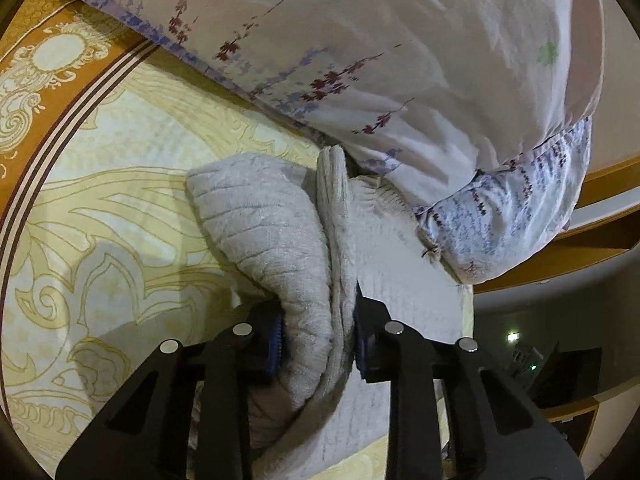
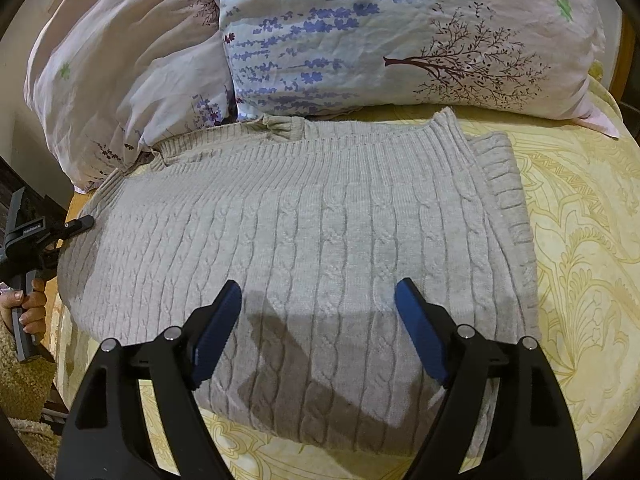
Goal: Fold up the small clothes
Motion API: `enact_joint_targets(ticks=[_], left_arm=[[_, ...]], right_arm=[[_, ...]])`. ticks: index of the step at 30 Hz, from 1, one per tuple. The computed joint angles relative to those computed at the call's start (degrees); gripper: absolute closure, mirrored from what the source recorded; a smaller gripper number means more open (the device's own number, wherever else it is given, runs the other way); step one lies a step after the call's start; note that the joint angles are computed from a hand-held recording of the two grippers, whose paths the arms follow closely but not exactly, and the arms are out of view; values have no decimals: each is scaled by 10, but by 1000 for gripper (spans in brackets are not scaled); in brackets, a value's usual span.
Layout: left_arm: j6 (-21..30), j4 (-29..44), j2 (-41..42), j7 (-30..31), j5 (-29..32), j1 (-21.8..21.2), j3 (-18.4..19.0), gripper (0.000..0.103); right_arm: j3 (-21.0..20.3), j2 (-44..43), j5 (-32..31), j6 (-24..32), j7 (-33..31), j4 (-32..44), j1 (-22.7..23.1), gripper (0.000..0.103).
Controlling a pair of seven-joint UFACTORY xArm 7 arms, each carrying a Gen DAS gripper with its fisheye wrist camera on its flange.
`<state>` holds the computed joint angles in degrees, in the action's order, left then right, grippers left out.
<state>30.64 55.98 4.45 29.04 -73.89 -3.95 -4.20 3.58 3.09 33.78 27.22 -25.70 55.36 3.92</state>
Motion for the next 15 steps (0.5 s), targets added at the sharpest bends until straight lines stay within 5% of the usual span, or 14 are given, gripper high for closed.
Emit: enact_joint_targets(ticks=[15], left_arm=[[31,86,7,93,-114,-35,-19,78]], right_arm=[[1,-7,22,-8,-7,-10,2,23]])
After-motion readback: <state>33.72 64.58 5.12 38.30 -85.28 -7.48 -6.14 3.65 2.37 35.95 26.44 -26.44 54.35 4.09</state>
